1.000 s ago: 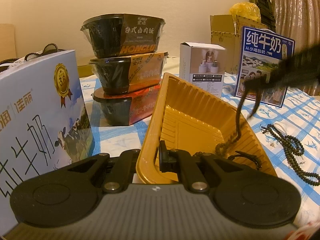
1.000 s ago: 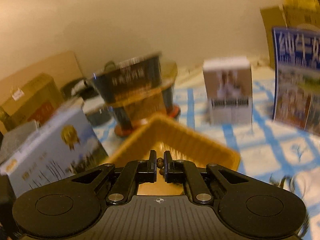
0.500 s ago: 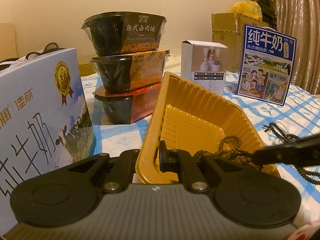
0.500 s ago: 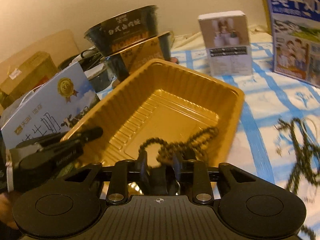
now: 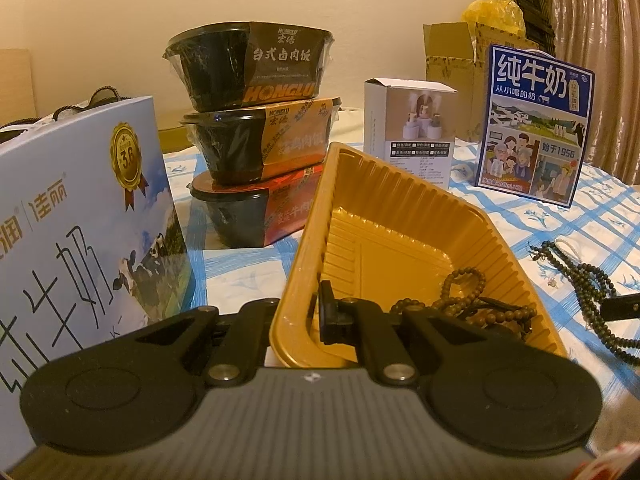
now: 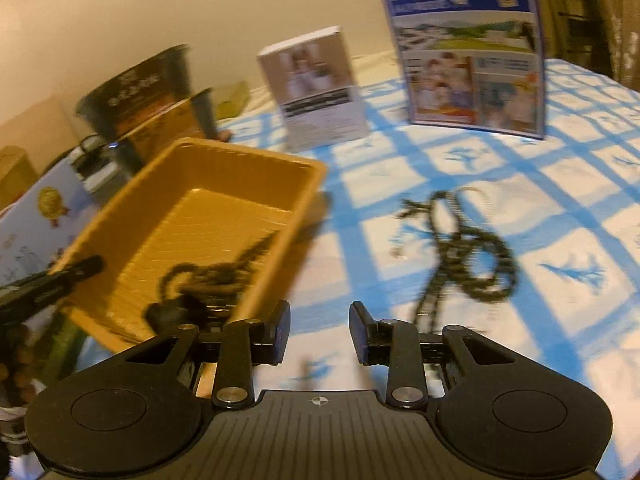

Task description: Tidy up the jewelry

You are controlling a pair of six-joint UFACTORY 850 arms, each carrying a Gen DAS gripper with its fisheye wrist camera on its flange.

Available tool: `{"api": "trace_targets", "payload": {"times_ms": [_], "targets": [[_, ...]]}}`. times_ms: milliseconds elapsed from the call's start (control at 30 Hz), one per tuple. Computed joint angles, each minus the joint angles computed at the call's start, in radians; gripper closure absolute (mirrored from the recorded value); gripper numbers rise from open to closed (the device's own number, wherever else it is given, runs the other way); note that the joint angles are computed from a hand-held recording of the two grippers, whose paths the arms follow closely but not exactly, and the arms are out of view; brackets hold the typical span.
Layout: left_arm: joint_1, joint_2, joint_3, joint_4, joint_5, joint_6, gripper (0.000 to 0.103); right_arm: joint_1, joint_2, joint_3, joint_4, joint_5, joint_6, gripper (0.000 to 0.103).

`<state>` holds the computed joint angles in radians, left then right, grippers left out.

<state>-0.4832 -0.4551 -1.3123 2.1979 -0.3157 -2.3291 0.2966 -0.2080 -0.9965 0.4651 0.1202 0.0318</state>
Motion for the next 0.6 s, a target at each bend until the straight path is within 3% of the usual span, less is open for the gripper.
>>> {"api": "trace_targets", "payload": {"times_ms": [233, 400, 600], "targets": [[-0.001, -0.001, -0.002, -0.004, -0.002, 0.009, 0.096, -0.028, 0.009, 0.032, 0.373, 0.014, -0.386, 0.070], [0.000, -0.002, -0.003, -0.009, 0.000, 0.015, 0.096, -0.041, -0.009, 0.026, 0.416, 0.014, -0.460, 0.070], [0.000, -0.002, -0.002, -0.005, -0.001, 0.016, 0.096, -0.050, -0.055, -0.016, 0.308, 0.021, -0.427, 0.070]]}}
